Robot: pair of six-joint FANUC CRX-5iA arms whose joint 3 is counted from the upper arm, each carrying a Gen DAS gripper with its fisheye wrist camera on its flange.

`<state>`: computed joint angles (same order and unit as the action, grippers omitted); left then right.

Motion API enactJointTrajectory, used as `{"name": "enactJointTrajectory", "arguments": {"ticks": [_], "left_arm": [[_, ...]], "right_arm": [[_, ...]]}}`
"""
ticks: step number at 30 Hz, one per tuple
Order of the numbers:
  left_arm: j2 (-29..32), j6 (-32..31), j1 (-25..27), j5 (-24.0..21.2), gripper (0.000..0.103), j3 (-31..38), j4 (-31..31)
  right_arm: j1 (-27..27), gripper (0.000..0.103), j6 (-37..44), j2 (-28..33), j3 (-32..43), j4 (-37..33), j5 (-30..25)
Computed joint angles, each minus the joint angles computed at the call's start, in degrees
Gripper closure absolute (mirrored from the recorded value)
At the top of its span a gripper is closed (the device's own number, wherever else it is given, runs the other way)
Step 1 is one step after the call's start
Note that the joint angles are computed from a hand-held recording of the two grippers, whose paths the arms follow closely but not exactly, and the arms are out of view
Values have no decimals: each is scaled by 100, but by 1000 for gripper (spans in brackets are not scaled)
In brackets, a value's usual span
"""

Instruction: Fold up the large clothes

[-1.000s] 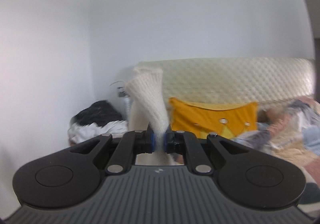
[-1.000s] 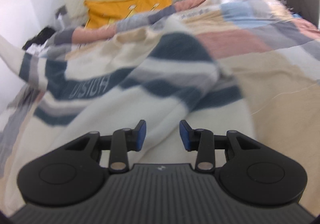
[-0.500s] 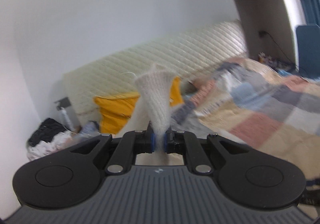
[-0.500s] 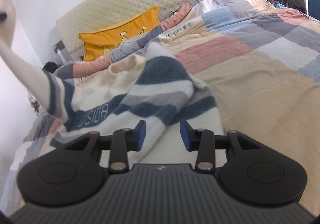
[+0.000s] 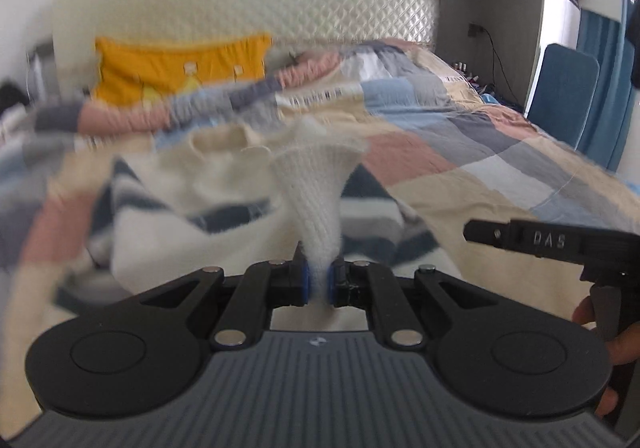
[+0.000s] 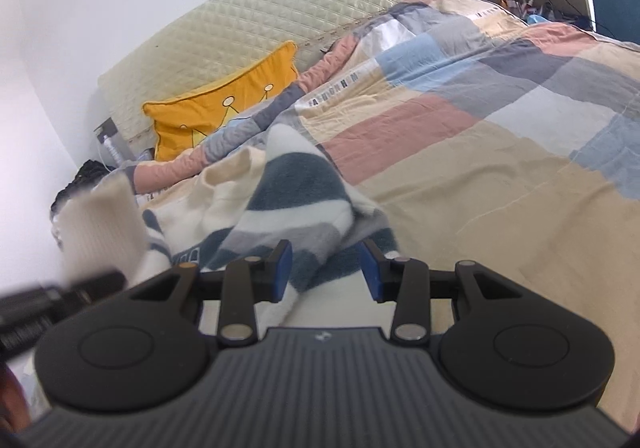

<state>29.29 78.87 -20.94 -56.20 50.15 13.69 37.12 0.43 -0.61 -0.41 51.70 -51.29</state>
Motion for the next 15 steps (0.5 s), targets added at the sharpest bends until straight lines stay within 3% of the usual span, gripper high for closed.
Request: {"name": "enactJointTrajectory", "arguments": {"ticks": [3,4,6,7,8,11,15], "left_arm": [[82,-70,23,-268,90,100,106],[89,-190,50,-354,84,87,223],[-2,-506,137,-419,65,-159,619],[43,-576,169,-530,45,-64,725],[-32,-649,192,-490,39,-166,785],[-434,-932,331,-189,38,-852,1121],[-809,-619,550,2,37,-1355,962]], "right_arm": [[0,61,-22,12,12,-18,-47],[1,61,-15,22,21,-18,-63],[-6,61,9,36,34,-31,-94],[-9,61,17,40,41,-49,-99],[-5,61,13,41,43,-62,-113],[-13,61,31,36,55,-153,-127],[-27,61,270,32,130,-514,12]]}}
